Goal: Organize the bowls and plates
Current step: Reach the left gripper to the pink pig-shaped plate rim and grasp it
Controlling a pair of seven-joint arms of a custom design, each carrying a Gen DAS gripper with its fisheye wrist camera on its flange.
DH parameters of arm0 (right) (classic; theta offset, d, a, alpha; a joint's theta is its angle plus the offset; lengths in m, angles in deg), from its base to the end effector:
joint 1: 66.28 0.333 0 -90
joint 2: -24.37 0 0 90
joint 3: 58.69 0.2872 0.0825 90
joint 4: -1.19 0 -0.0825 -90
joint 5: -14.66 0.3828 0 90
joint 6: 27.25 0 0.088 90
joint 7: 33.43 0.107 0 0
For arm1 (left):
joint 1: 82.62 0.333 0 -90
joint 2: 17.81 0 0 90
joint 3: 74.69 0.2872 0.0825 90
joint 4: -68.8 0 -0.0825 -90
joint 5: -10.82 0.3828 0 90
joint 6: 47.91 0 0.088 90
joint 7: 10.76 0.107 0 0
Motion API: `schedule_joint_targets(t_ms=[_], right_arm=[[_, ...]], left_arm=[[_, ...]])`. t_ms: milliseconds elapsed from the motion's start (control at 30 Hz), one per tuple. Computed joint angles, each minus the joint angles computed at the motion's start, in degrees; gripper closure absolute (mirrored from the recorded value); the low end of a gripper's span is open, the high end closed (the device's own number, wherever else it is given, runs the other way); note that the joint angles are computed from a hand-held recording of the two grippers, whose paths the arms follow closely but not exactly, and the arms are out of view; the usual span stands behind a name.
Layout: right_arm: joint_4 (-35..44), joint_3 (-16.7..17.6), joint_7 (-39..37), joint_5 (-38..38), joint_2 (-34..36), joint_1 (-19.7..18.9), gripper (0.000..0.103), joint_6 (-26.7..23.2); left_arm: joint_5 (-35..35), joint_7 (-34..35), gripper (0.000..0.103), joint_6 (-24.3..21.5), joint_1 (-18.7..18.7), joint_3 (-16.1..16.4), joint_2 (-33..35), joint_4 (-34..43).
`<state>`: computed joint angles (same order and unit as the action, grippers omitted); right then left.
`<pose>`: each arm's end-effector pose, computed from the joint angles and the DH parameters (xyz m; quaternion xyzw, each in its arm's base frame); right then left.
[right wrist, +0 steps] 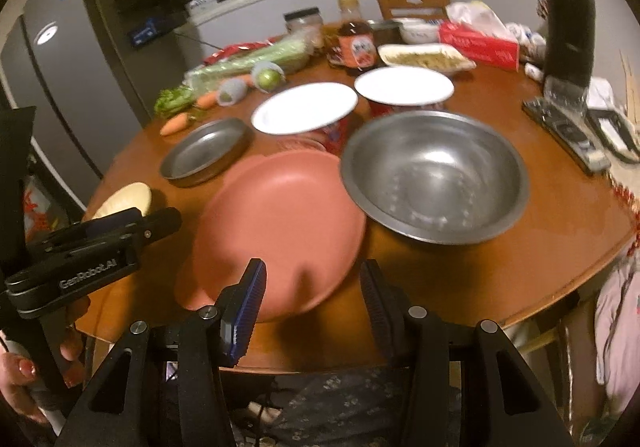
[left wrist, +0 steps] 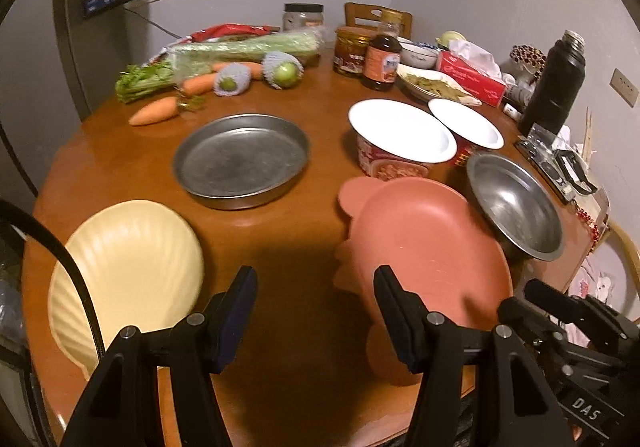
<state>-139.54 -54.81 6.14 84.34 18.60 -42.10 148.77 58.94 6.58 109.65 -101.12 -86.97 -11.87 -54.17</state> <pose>0.4607 0.1602 0.3553 -0.7135 0.5935 -0.1102 0.3558 0.4849 -0.3221 0.3737 -0.6784 0.6569 -0.2563 0.2062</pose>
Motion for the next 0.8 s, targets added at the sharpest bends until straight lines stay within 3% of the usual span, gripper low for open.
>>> schedule_joint_targets(t_ms=[233, 467, 633, 800], right_arm=[[2.83, 0.43, -2.09, 2.68, 3.49, -1.06, 0.052, -0.46], [5.61, 2.31, -5.95, 5.52, 6.81, -2.56, 0.053, 0.97], [7.1, 3.4, -8.02, 6.95, 8.44, -3.46, 0.055, 1.51], [7.61, 4.22, -10.0, 7.61, 8.67, -3.8, 0.061, 1.39]], left_arm=[[-1.33, 1.67, 0.043, 3.86, -0.31, 1.04, 4.3, 2.79], [-2.25, 3.24, 0.044, 3.75, -1.9, 2.31, 7.29, 4.9], [-1.26, 3.73, 0.064, 2.75, -2.96, 2.99, 8.42, 6.06], [-1.05, 4.42, 0.066, 2.99, -3.29, 2.94, 8.16, 5.75]])
